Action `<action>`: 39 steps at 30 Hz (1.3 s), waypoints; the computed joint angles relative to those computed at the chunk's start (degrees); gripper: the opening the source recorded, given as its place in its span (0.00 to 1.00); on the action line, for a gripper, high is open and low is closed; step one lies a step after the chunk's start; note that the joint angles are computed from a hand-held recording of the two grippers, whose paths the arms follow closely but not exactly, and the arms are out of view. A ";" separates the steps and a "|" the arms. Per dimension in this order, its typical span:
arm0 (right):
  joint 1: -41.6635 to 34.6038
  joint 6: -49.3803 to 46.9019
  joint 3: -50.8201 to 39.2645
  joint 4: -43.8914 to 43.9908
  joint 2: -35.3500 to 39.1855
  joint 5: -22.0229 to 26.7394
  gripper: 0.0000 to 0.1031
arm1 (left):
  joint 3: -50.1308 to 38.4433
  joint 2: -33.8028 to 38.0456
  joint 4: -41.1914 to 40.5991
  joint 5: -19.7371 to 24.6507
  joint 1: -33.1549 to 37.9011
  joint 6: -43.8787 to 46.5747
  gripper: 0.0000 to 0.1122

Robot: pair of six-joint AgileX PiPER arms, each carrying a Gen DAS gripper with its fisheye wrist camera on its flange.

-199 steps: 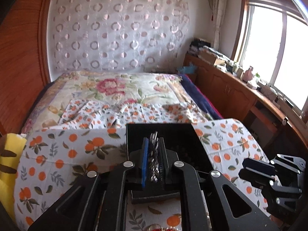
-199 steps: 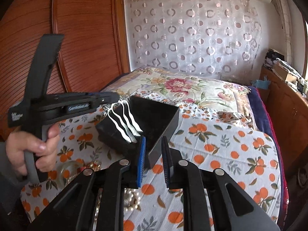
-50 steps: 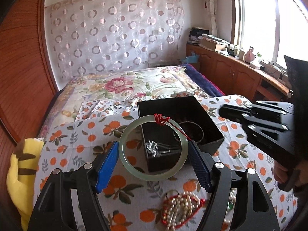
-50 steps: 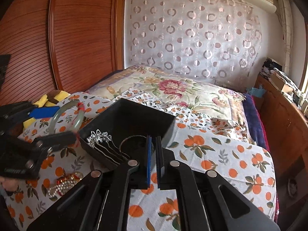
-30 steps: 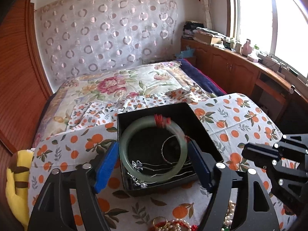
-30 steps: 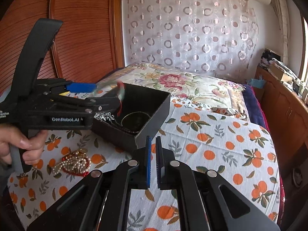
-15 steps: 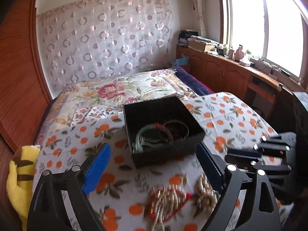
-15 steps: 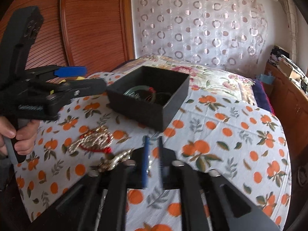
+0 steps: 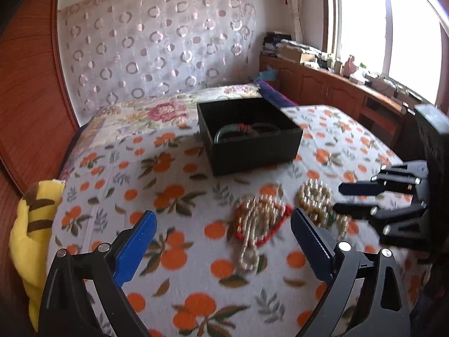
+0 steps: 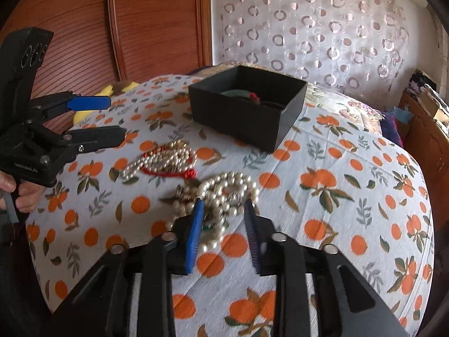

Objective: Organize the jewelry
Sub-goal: 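Move both grippers toward the pearl necklaces on the bed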

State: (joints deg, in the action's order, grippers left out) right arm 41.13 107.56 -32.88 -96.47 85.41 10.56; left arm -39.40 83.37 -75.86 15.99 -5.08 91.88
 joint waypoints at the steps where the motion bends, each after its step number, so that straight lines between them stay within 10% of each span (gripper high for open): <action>1: 0.07 -2.34 0.04 2.28 0.09 -0.12 0.24 | 0.54 0.03 -0.19 0.03 0.32 0.80 0.83; 21: -1.76 -21.22 -0.69 20.10 1.45 0.94 0.17 | -2.52 7.85 27.54 -2.61 -2.17 -25.51 0.83; 28: -2.43 -21.79 -1.06 20.15 1.80 -0.14 0.18 | -3.44 8.54 26.67 -0.12 -0.57 -25.21 0.85; 33: -2.59 -20.88 -1.02 19.26 1.91 -0.41 0.18 | -1.09 5.81 11.50 2.14 2.72 -10.18 0.85; 39: -2.69 -20.91 -0.98 19.11 1.88 -0.36 0.18 | -2.83 7.41 12.29 7.16 4.71 -11.11 0.53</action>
